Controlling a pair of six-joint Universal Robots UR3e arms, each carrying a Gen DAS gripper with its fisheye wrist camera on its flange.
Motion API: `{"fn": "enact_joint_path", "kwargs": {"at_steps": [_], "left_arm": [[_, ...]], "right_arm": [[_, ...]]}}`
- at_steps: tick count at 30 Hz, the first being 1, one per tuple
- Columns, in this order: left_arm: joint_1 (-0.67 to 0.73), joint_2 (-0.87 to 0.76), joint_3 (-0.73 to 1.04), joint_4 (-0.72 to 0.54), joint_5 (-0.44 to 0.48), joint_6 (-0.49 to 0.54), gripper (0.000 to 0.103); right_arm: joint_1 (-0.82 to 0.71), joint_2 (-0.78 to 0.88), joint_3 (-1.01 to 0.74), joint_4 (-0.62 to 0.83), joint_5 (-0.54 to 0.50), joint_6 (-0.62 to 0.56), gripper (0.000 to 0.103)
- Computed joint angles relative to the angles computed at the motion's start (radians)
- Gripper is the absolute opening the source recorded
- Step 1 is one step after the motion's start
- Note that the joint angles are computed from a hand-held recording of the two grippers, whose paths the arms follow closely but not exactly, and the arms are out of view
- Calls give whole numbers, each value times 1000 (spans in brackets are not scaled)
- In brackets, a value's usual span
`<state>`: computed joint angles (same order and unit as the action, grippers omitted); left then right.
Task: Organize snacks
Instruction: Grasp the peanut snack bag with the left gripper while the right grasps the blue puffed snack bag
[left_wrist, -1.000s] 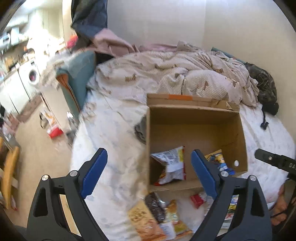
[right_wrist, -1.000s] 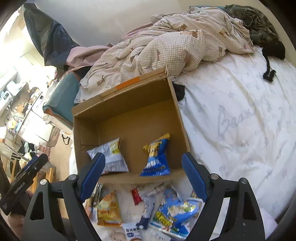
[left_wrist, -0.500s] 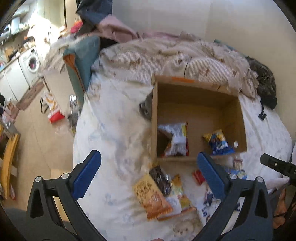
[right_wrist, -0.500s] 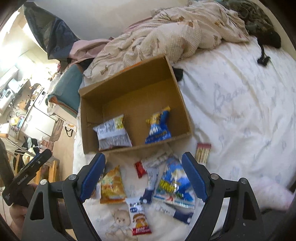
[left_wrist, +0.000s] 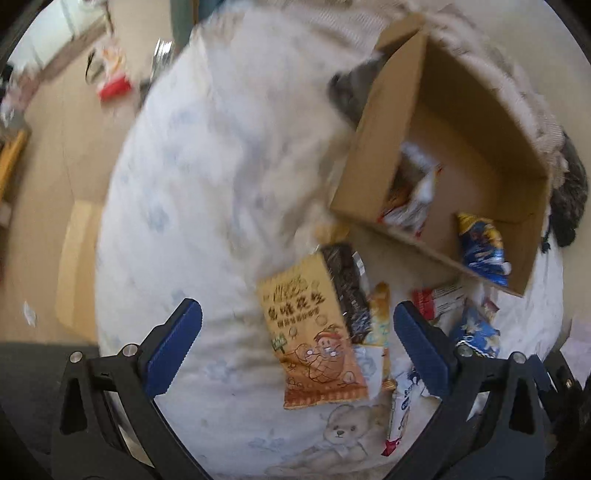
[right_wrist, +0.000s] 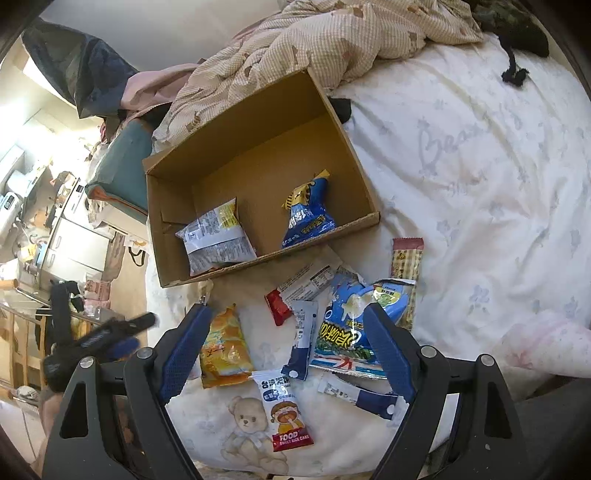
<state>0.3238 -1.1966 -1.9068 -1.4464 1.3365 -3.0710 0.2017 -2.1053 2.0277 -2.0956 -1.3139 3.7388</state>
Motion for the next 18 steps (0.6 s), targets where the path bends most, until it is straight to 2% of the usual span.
{"fn": "enact_joint_path", "kwargs": {"at_steps": [1,3,4,5,8,12,18], "left_arm": [[-12,-22,-10,5,16,-25,100],[-25,-62,-20,8,30,-51,89],[-29,-82,-20,3,28,-57,87],[-30,-98,-20,-7,21,-59,80],[-13,-104,-25,-35,-29,-43,50],[-12,-77,-16,-58,-32,-10,33],[-4,36,9,-61,10,39,30]], "right_arm": [[2,4,0,-3,0,0,87],[4,13,-2,-9,2,-5,87],[7,18,-4,-12,0,-7,87],[10,23,-5,-15,-3,-7,87],[15,33,-7,-19,-4,-7,87],[6,38,-6,-18,4,-8,87],[-7,23,-3,-9,-1,-4,87]]}}
